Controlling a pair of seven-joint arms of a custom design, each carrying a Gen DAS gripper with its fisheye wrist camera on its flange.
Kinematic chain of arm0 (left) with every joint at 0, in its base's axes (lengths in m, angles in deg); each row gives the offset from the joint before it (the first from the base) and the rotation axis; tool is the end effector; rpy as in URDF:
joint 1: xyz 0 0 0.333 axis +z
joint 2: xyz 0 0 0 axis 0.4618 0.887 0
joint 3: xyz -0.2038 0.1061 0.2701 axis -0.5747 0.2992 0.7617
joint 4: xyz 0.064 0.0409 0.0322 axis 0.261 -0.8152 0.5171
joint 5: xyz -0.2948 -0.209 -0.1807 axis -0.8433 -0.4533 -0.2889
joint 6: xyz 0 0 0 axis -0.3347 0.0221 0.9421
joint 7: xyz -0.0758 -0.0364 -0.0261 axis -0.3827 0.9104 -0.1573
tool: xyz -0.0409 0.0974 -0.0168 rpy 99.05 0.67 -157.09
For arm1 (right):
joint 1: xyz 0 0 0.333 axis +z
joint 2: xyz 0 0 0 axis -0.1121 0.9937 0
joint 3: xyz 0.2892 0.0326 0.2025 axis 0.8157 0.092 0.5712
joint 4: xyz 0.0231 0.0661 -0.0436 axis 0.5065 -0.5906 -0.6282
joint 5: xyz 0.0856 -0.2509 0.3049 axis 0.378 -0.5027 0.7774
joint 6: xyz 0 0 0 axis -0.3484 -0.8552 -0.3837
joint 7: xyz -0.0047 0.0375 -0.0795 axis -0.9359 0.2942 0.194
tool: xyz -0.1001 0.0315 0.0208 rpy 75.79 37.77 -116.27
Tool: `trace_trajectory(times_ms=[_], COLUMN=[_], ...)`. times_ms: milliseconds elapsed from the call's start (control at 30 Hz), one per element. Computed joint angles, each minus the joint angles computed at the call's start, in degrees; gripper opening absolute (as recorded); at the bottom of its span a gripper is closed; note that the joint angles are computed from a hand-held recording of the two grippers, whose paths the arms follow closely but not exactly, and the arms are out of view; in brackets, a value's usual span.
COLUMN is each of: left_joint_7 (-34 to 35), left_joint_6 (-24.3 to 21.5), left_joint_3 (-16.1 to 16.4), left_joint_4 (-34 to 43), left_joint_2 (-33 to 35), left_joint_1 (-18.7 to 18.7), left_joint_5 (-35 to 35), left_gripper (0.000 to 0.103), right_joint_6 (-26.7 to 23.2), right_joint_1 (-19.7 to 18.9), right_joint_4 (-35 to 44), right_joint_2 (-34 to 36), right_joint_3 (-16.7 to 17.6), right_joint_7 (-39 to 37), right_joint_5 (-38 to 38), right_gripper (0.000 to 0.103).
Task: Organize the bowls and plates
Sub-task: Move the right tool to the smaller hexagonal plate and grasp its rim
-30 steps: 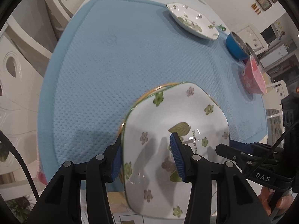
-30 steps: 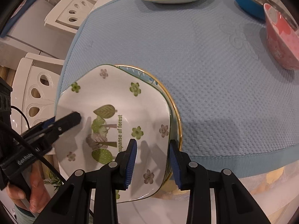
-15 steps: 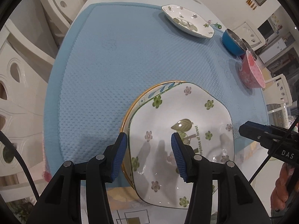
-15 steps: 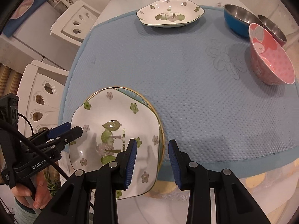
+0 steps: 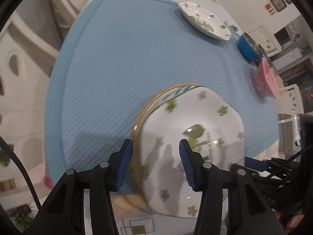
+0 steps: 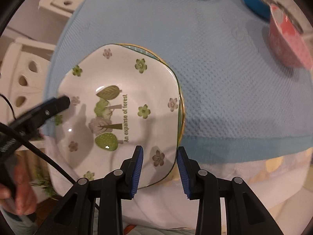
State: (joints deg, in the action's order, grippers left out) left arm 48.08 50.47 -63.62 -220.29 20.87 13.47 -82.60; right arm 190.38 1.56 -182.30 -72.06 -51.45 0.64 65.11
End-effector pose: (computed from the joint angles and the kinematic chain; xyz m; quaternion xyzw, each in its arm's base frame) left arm 0.4211 -0.2020 0.5069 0.7522 -0.6325 0.1843 0.0090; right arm 0.4447 0.0579 0.4622 -0.7988 0.5966 0.0470 0.0620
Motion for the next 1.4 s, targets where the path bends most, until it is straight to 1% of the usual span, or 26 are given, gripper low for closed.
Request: trace_trajectory(times_ms=[67,100,200,300,367,433,533,633,700,800,833,900,1033,1167,1267,1400], left_joint_7=[-0.67,-0.48,0.96,3.45,6.41,10.01,13.68,16.48,16.97,17.26,16.27,16.21,15.48,14.60,14.90,14.32], left_joint_6=[-1.32,-1.51,-0.34,1.78,4.51,6.71,8.82,9.19,8.71,7.15,6.15,5.24,2.35,1.66,0.99,0.73], left_joint_3=[-0.81,-1.07,-0.38,0.97,2.25,3.19,3.12,2.31,1.65,0.66,0.69,0.12,-0.67,-0.84,-1.45,-1.28], left_joint_4=[1.79,2.38,3.49,5.20,7.37,10.41,17.50,26.13,31.46,39.08,41.66,44.93,52.05,54.97,57.00,59.00], left_joint_2=[1.50,2.00,2.93,4.10,5.74,8.23,13.93,20.87,25.37,32.26,34.51,37.60,44.27,47.63,49.77,51.82], left_joint_1=[0.71,0.99,1.55,2.20,2.54,2.78,3.91,5.08,5.90,6.77,6.67,7.01,7.28,7.02,7.33,6.86], left_joint_5=[2.84,4.43,5.85,5.04,3.07,0.76,-0.15,-0.62,-0.01,1.05,2.33,2.97,3.62,4.62,4.33,5.14], left_gripper=[0.047,0.047,0.047,0.047,0.047,0.047,0.047,0.047,0.050,0.050,0.050,0.050,0.050,0.048,0.048,0.048], right_joint_6=[0.44,-0.32,-2.09,-0.70,2.51,6.89,12.37,15.63,16.15,17.40,18.24,19.43,19.24,20.86,23.49,24.67], right_joint_1=[0.37,0.57,-0.06,-1.15,-1.76,-2.39,-3.03,-3.84,-4.34,-4.97,-5.19,-5.54,-6.73,-6.90,-6.86,-7.99], right_joint_4=[0.64,1.46,4.23,8.11,11.12,14.50,18.62,23.23,27.27,31.94,33.27,35.12,41.24,43.56,43.27,44.59], right_joint_2=[0.57,1.25,2.88,4.48,6.25,9.02,13.10,17.82,21.63,27.39,29.28,31.78,38.22,41.31,41.99,43.81], right_joint_3=[0.43,0.06,-1.18,-2.05,-2.27,-2.23,-1.85,-1.60,-1.17,-0.23,0.09,0.39,1.43,1.76,2.10,3.45], right_joint_7=[-0.21,-1.11,-2.42,-4.06,-4.32,-2.83,2.13,6.65,9.22,11.14,11.55,12.53,13.07,13.12,11.87,9.87], right_joint_5=[-0.43,0.35,2.68,4.71,6.44,8.20,11.24,13.82,14.09,13.82,13.83,12.60,11.17,8.54,6.77,7.69], right_gripper=[0.036,0.036,0.036,0.036,0.036,0.036,0.036,0.039,0.044,0.044,0.044,0.044,0.044,0.044,0.044,0.044])
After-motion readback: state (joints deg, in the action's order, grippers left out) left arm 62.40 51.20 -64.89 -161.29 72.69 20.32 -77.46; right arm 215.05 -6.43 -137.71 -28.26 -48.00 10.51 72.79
